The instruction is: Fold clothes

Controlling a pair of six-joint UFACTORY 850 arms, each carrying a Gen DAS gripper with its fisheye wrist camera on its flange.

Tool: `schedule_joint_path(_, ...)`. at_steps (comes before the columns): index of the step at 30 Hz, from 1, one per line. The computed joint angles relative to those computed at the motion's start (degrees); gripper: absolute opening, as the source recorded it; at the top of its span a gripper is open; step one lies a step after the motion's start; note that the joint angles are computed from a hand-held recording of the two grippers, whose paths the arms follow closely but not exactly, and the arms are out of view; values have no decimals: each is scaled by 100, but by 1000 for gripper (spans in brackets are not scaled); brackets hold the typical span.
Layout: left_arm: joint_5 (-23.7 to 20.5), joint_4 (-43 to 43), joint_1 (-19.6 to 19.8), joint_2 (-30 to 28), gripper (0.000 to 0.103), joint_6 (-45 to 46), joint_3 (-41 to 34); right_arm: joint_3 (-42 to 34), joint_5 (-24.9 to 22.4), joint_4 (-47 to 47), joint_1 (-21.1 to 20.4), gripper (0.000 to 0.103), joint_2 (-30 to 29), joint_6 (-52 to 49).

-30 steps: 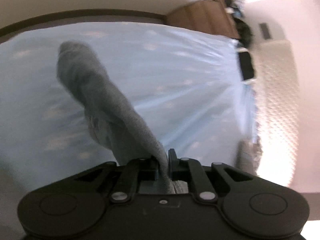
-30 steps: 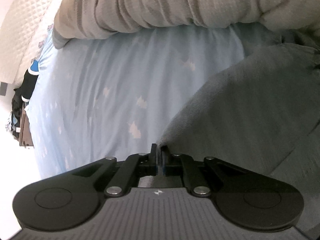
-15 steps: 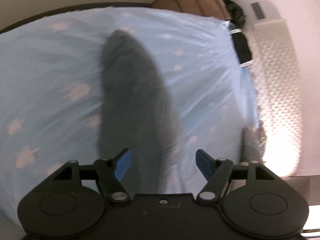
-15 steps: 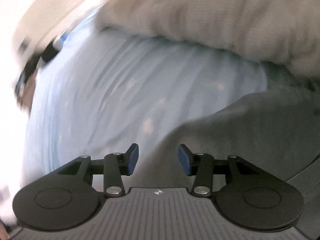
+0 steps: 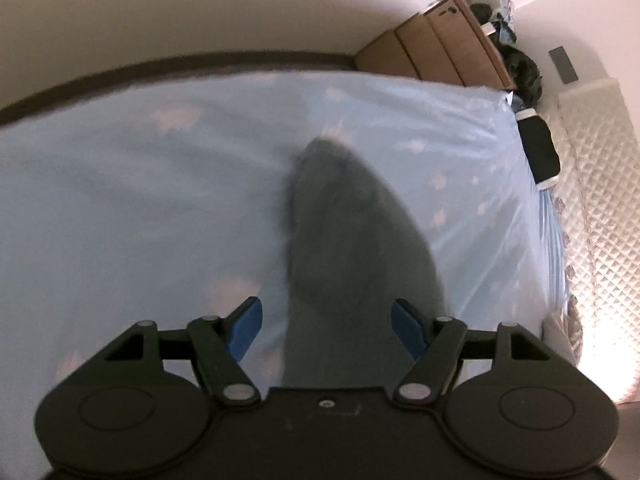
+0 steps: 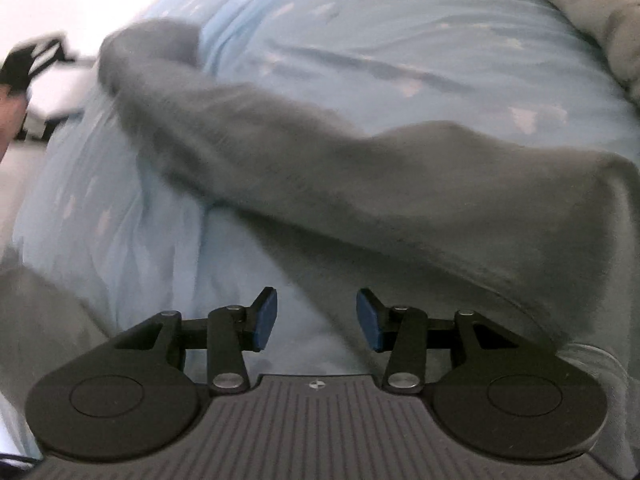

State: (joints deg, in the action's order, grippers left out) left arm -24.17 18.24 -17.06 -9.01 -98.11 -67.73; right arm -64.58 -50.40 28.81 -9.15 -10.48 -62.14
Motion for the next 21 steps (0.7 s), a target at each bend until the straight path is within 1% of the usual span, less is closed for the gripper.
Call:
schedule_joint_path(2, -67, 67, 100, -197, 69, 73, -194, -59, 117, -38, 91, 47, -175, 20)
schedule_joint_path(4, -79, 165, 170, -388, 69, 85, -374, -43, 264, -124, 131, 47, -189, 0)
schedule_joint_path(6, -159, 64, 230, -613, 69, 391, -614, 65, 500, -265, 140, 47, -97, -229)
schedule_joint_path(8, -438, -92, 270, -892, 69, 797, -928, 168, 716, -381, 148, 47, -12, -470)
schedule_joint_path(10, -705, -243, 281, -1125, 68, 1079, -1195, 211, 760, -420, 138, 47, 21, -739)
schedule_joint_path(11, -768, -305, 283, -1201, 66, 1190, -1277, 220, 780, -453, 133, 47, 32, -855)
schedule_joint_path(12, -800, -342, 279, -1263, 56, 1304, -1349, 224, 820, -476, 141, 47, 28, -969)
schedule_joint_path(13, -860, -340, 269, -1328, 49, 1390, -1443, 227, 897, -481, 167, 48, 6, -1085)
schedule_joint_path(15, -1128, -240, 233, -1451, 12, 1435, -1673, 236, 1005, -462, 194, 49, 2, -1281)
schedule_joint_path(16, -1275, -206, 210, -1492, 6, 1444, -1782, 219, 1017, -422, 208, 51, -18, -1362)
schedule_joint_path(18, -1377, -71, 168, -1452, 4, 1374, -1864, 175, 1015, -324, 241, 55, -77, -1519)
schedule_joint_path(21, -1304, 67, 152, -1242, 3, 1214, -1848, 128, 1031, -225, 304, 55, -153, -1754)
